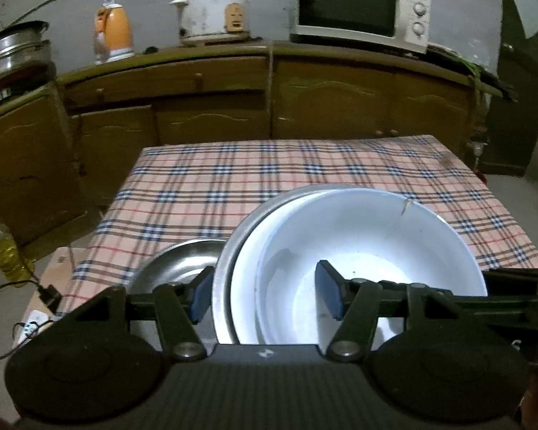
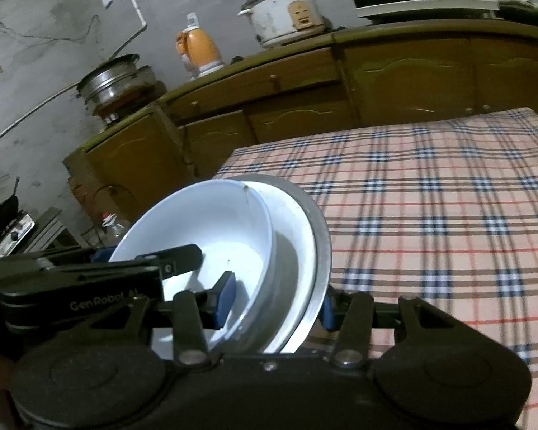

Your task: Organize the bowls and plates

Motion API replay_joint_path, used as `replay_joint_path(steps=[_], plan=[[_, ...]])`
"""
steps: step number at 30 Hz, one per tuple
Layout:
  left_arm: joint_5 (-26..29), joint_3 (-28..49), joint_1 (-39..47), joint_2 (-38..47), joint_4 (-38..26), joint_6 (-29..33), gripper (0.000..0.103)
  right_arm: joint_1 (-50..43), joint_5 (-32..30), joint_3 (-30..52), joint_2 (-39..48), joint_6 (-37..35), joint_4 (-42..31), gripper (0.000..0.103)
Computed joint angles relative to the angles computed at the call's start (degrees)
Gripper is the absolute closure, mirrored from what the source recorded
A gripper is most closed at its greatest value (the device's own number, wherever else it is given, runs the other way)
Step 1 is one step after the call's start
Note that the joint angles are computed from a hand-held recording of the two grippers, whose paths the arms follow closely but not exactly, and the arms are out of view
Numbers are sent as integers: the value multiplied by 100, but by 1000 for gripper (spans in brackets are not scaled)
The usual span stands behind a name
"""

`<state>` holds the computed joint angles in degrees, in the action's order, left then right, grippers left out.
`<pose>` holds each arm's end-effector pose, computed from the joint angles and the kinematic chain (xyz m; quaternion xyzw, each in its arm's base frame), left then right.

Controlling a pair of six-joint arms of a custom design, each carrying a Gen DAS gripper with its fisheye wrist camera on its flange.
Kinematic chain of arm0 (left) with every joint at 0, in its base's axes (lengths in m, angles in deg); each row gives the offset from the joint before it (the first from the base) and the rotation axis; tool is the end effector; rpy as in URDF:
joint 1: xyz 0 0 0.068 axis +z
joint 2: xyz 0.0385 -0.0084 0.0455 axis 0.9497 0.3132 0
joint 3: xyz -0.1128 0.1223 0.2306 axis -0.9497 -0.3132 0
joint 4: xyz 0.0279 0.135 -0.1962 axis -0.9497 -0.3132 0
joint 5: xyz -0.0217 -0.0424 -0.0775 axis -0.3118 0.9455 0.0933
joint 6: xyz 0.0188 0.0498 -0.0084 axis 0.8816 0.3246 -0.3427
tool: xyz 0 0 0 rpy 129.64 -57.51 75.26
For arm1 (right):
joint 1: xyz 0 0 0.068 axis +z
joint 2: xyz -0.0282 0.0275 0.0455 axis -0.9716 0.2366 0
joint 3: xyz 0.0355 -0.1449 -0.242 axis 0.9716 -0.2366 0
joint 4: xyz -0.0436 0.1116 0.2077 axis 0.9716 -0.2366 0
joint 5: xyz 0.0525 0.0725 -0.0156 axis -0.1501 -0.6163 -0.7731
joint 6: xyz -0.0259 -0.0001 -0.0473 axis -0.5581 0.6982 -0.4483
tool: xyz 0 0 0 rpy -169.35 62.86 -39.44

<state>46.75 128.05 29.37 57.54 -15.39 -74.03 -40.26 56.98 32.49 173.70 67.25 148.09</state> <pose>0.2754 -0.2323 0.1181 0.1218 0.8844 -0.0417 0.4486 0.2230 0.1532 0.0868 0.0170 0.8732 0.1909 0.4481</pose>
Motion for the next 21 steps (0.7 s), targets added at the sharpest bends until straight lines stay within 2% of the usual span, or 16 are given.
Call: replay_joint_path(steps=[9, 21], plan=[[377, -548, 693, -167, 482, 221, 41, 499, 220, 1167, 496, 112, -771, 46], [1031, -698, 1407, 27, 825, 502, 41, 798, 463, 2200, 1174, 321, -1360, 46]])
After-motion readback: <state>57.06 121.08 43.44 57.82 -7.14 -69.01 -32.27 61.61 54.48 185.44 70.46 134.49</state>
